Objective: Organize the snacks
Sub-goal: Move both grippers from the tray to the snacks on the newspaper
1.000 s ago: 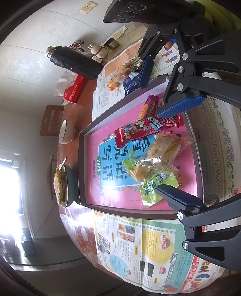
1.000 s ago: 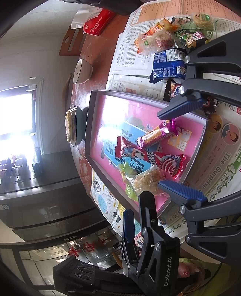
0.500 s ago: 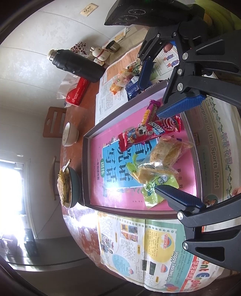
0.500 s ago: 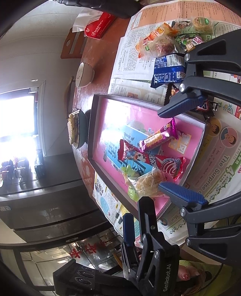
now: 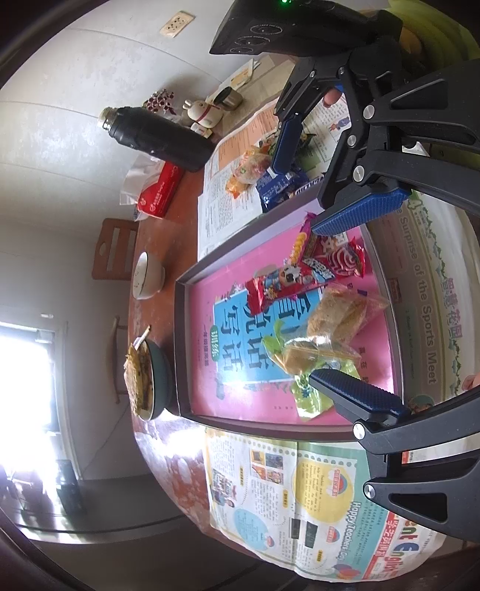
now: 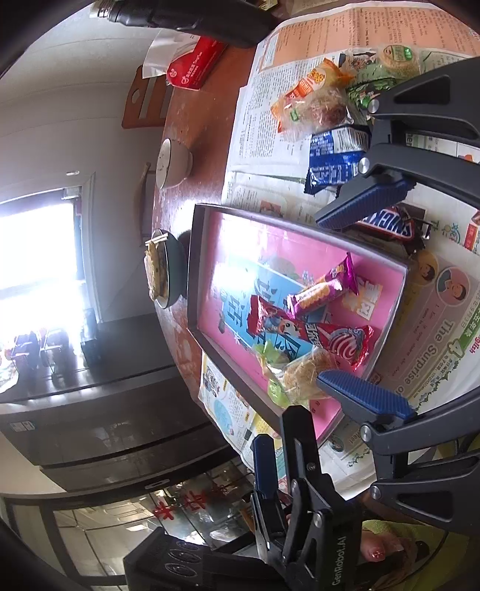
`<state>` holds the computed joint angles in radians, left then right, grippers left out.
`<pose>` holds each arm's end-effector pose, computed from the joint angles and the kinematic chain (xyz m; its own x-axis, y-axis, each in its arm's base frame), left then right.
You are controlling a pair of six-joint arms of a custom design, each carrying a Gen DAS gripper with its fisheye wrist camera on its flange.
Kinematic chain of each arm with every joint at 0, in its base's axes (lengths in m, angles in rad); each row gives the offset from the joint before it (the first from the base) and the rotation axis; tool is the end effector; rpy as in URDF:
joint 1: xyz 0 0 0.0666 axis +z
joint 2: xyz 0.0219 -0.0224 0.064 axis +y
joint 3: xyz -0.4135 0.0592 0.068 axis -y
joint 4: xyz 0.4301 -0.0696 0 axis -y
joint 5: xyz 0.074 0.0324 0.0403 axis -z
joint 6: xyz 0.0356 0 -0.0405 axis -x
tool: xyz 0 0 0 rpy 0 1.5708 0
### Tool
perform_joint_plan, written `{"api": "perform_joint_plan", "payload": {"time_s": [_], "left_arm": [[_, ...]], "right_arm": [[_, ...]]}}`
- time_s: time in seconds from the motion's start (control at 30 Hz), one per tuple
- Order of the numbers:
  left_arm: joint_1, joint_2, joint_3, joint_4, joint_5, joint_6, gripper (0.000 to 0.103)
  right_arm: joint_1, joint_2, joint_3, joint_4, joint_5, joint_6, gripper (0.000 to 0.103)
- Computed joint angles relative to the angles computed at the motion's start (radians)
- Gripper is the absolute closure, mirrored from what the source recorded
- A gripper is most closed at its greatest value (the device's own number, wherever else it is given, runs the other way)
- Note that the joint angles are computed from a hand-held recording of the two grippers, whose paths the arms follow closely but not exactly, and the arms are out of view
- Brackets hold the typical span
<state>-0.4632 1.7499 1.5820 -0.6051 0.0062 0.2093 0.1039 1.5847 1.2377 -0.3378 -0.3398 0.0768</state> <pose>0.5945 -0.2976 0.3768 -0.7047 0.1197 -0.6993 0.3111 0.9380 -0.1530 0.5790 0.0719 0.3287 -0.6001 -0.1353 -0.7884 -0.4018 0.9032 0.1508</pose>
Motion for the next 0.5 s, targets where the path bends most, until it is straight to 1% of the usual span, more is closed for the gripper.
{"api": "perform_joint_plan", "payload": {"time_s": [0.2,0.27,0.5], "left_arm": [[-0.008,0.006,0.01,-0.004,0.003,0.006,0.026],[-0.009,0.007,0.011,-0.002,0.011,0.007,0.026],[-0.015,0.009,0.017,-0.003,0.023,0.013,0.026]], "right_arm": [[-0.011,-0.009,-0.007,0.011,-0.003,-0.011,0.023],[-0.015,-0.012,-0.009,0.015,-0.005,-0.016,0.021],[-0.036,-0.027,-0.023,0.039,-0.011,-0.043,0.021]]}}
